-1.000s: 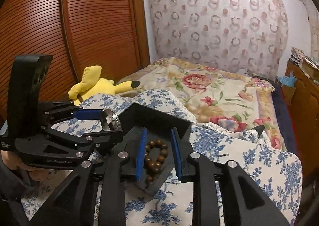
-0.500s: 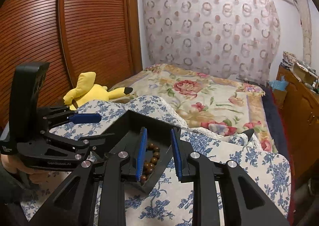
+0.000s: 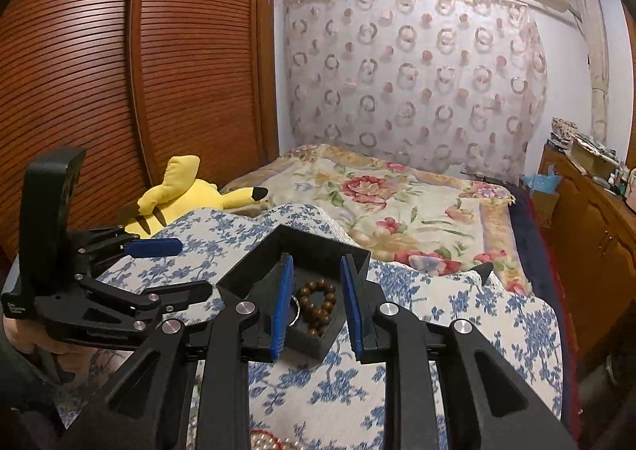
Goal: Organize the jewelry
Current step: 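Withdraw both grippers from the black box back toward the pile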
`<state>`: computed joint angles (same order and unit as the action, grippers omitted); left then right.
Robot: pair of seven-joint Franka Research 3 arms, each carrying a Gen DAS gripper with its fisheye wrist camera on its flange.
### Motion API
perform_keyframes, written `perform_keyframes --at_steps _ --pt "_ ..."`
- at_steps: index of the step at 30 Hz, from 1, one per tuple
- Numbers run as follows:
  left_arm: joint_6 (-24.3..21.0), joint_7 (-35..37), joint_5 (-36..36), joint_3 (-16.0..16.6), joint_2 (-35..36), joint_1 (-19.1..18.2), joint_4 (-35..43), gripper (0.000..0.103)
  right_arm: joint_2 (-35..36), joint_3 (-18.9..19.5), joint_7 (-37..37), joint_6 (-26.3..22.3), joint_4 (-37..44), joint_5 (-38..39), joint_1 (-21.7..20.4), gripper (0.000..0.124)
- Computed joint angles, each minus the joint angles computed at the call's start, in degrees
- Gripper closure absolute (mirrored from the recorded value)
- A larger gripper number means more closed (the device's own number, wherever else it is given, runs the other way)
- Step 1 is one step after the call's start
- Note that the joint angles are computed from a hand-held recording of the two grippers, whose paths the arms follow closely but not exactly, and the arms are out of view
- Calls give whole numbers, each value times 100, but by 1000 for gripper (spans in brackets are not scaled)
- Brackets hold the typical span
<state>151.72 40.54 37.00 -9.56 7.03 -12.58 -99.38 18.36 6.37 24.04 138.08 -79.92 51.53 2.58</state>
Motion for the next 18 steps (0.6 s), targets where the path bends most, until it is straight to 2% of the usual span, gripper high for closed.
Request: perform_keyframes --at_steps 5,7,15,17,18 --pt "136 -321 190 -51 -371 -15 -492 31 -414 -66 -156 123 -610 130 -9 97" --pt "195 -449 248 -93 -525 -4 -717 29 -578 -126 -222 166 -890 169 4 92" --pt "198 -698 279 -274 -916 42 -1324 28 -1112 -389 -316 200 -1916 175 80 90" --pt "248 -785 273 -307 -1045 60 -1534 28 -1217 -446 -339 158 -2094 197 94 87" --pt "274 -791 235 -320 -1092 70 -1613 28 -1290 -474 -362 137 -2211 207 98 82"
